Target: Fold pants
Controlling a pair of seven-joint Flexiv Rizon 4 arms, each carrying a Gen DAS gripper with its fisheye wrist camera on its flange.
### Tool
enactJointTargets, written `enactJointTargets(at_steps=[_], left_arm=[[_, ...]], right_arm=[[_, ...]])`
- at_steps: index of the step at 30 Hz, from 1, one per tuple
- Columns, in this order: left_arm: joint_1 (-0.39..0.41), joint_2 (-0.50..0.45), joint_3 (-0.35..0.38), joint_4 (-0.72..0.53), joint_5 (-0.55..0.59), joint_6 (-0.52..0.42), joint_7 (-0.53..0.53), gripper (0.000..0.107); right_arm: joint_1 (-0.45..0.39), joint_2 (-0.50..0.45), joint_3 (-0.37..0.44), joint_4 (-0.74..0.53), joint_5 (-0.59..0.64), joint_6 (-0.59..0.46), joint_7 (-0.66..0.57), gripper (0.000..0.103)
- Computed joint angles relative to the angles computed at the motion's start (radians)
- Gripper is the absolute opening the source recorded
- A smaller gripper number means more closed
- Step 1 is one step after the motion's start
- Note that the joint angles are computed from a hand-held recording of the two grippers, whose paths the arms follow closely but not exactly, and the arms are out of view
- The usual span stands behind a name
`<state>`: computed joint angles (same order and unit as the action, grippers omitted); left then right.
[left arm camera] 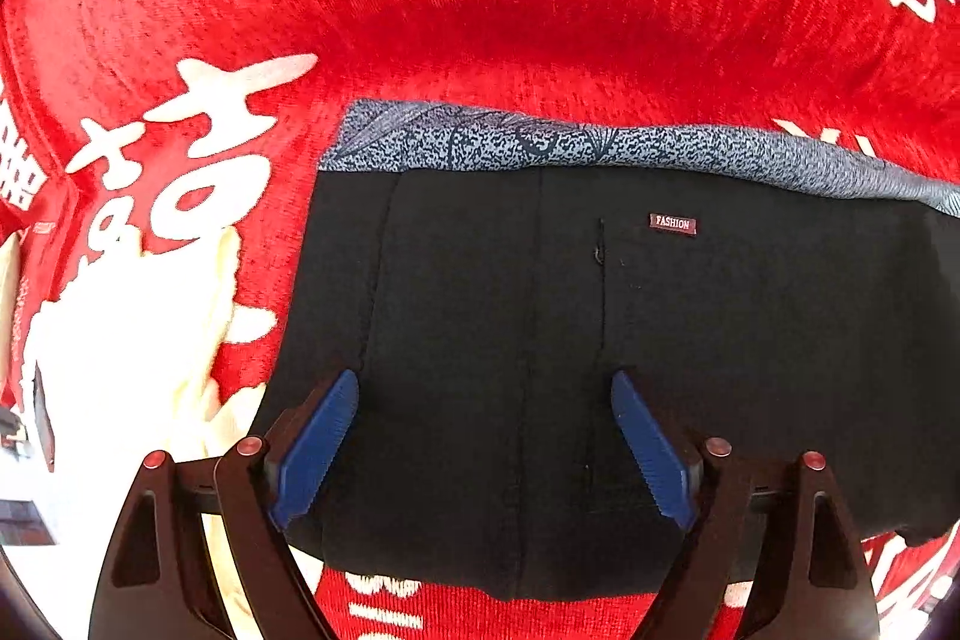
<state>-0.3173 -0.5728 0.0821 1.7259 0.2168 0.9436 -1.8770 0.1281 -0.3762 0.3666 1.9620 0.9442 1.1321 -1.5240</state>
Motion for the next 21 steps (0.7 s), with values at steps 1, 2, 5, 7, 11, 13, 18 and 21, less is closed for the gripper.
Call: enactJointTargets(at_steps=[1,2,5,7,11,13,18,21], left_arm=[[-0.002,-0.003,0.006,0.003,0.009,0.011,-0.006,0.095],[0.002,-0.008,0.009,0.006,0.012,0.024,-0.008,0.099],[0.004,-0.004,0.009,0.007,-0.007,0.012,-0.024,0.099],[-0.014,0.004,0.014,-0.021,0.006,-0.048,-0.03,0.099],[0.009,0.025,-0.041,-0.029,-0.028,-0.004,0.033,0.099],[0.002,-0.002,-0.048,-0.08,-0.033,-0.003,0.055,0.099],[-0.045,-0.149,0.005,-0.29,-0.012,-0.08,0.01,0.099],[-0.067,-0.232,0.052,-0.396,0.019,-0.165,-0.045,0.099]], right_arm=[[0.012,0.006,-0.007,0.021,-0.028,-0.007,0.018,0.007],[0.026,0.006,-0.015,0.041,-0.055,-0.011,0.045,0.005],[0.017,-0.005,-0.012,0.085,-0.059,-0.048,0.092,0.004],[0.0,0.027,-0.008,0.106,-0.063,-0.085,0.083,0.004],[0.019,0.144,-0.064,0.159,-0.206,-0.132,0.11,0.009],[0.044,0.158,-0.1,0.164,-0.301,-0.098,0.132,0.016],[0.069,0.07,-0.171,0.104,-0.553,-0.001,0.186,0.04],[0.096,0.001,-0.224,0.091,-0.73,-0.039,0.294,0.04]])
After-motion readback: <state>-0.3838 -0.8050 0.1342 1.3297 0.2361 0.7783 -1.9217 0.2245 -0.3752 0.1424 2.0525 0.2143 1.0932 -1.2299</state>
